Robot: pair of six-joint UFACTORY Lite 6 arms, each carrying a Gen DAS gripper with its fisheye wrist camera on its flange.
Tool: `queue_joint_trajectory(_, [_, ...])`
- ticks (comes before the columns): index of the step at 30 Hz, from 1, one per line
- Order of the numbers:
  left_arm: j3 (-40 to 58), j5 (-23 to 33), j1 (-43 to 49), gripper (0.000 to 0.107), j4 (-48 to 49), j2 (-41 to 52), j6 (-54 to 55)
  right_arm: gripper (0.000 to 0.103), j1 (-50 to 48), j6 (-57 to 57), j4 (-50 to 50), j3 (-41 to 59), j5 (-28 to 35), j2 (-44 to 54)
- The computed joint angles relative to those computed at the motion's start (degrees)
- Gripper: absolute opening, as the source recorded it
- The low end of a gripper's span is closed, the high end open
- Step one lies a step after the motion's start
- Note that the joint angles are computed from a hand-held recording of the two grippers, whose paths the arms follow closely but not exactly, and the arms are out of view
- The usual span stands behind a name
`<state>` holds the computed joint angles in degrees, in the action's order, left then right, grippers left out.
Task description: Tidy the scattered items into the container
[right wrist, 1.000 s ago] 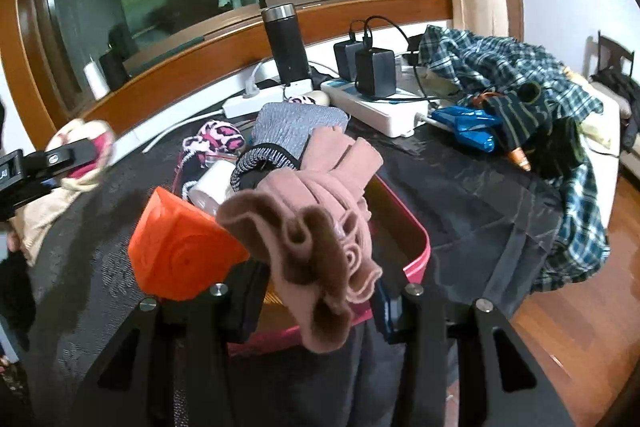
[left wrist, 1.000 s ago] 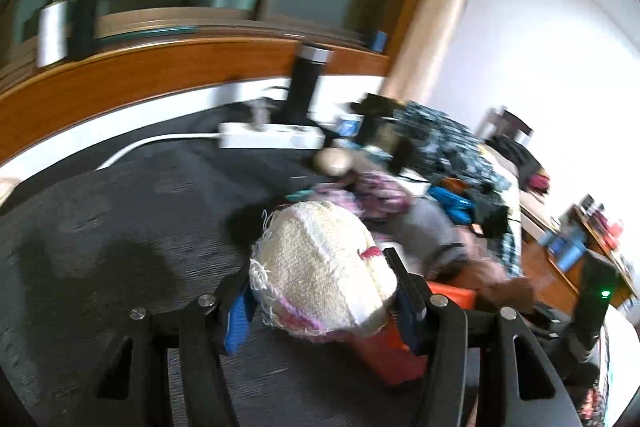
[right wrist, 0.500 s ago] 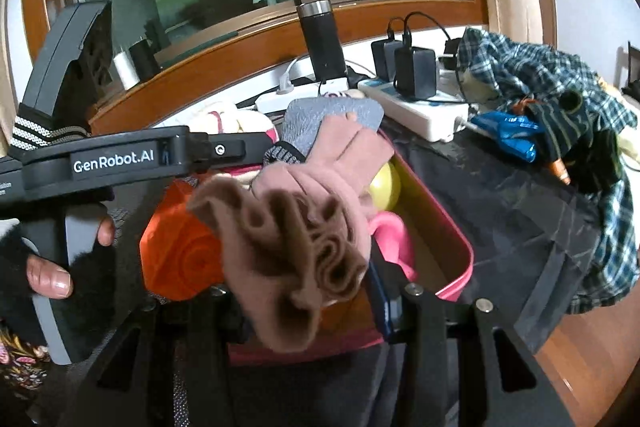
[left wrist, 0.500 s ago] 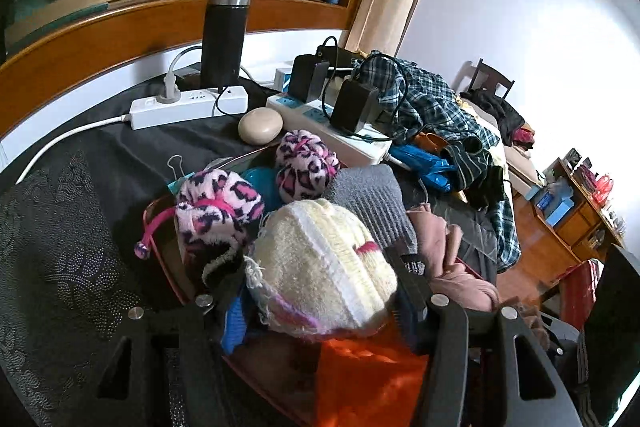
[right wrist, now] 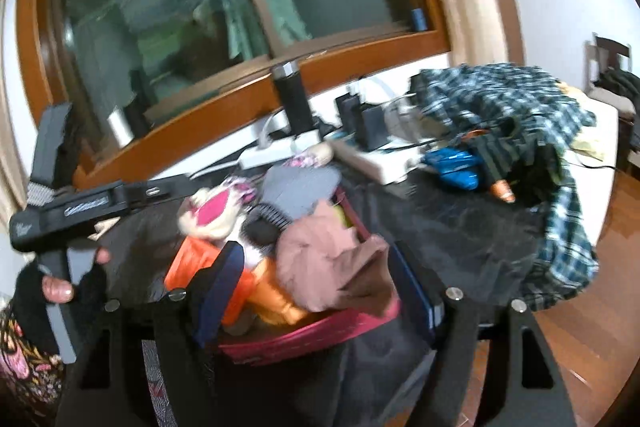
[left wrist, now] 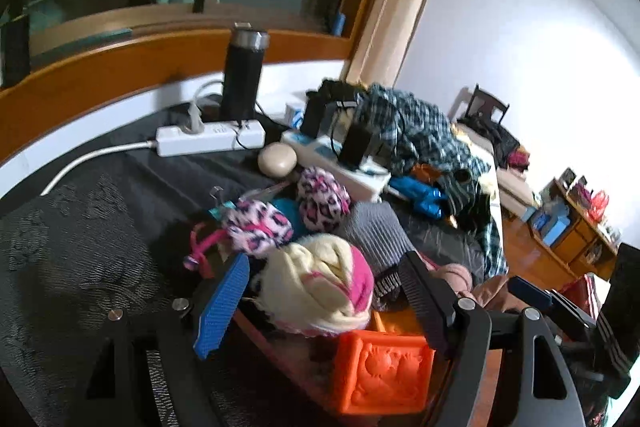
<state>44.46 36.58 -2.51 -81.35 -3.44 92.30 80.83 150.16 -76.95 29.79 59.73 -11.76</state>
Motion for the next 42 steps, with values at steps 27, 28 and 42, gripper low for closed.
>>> queue_joint_trajectory(27, [-3.96, -7.86, 1.58, 0.08, 2.05, -1.92, -2.63, 0.082, 0.91, -10.91, 9.9, 5.17, 0.7, 2.45])
queue_joint_trajectory(28, [-5.76, -9.28, 1.71, 0.086, 2.97, -4.67, -3.48, 0.085, 2.36, -10.95, 10.39, 5.6, 1.43, 2.39])
queue_joint_trajectory(42, [-28.99, -1.59, 13.85, 0.103, 21.35, -44.82, -22.01, 0.103, 15.24, -8.05, 15.41, 16.2, 6.26, 15.38])
